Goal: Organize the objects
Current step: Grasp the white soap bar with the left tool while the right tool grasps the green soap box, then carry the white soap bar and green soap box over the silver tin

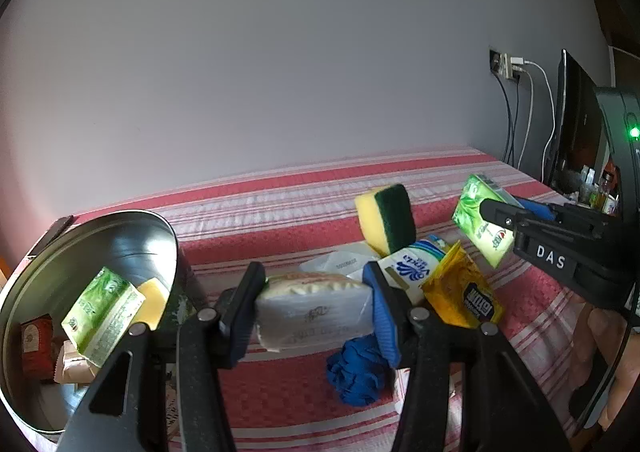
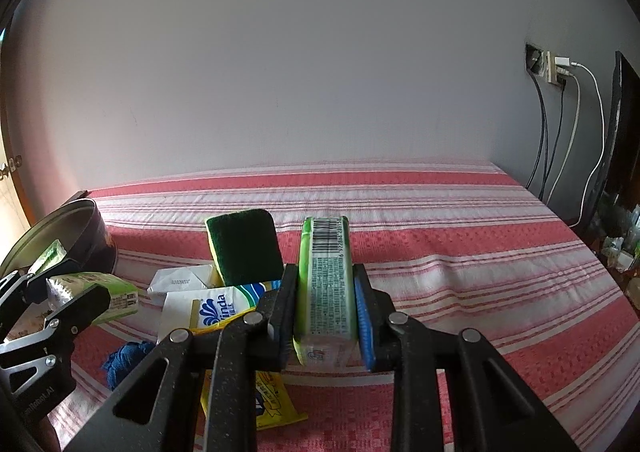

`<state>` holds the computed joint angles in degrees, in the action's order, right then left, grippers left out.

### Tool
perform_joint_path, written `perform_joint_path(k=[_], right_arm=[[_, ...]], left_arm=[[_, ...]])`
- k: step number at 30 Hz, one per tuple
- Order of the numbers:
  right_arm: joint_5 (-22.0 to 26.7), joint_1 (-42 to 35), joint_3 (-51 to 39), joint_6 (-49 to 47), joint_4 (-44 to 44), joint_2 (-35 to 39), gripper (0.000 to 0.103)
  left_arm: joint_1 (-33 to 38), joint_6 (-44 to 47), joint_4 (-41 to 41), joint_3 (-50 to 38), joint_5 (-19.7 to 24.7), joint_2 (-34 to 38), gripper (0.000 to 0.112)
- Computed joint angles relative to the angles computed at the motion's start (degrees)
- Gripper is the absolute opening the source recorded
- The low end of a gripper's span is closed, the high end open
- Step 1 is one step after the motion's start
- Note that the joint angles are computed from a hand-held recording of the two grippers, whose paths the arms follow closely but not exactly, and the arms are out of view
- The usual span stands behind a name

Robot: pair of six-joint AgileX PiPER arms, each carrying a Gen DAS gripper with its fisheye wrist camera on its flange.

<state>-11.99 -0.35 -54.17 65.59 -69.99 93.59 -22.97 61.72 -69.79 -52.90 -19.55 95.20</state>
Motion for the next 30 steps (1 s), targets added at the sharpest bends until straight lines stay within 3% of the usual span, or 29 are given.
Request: perform_joint_path(k=[10,21,30], right_arm=[[-3.29,-0.35,3.57,-18.64,18.76,-2.06,0.028],[-6.61,-0.68,6.15,-28.53,28.20,-3.29,0.028],[-8.38,-1.00,7.21,-31.26,30.74,-3.85,0.028]], left_arm=[[-0.92,-8.23,7.81,2.47,-3.67,-1.07,0.051],[-1.79,-13.57,12.55,4.60,-7.18,-2.16,0.051],[-1.74,-17.27,16.24,6.10,-9.13,-2.85,0.051]])
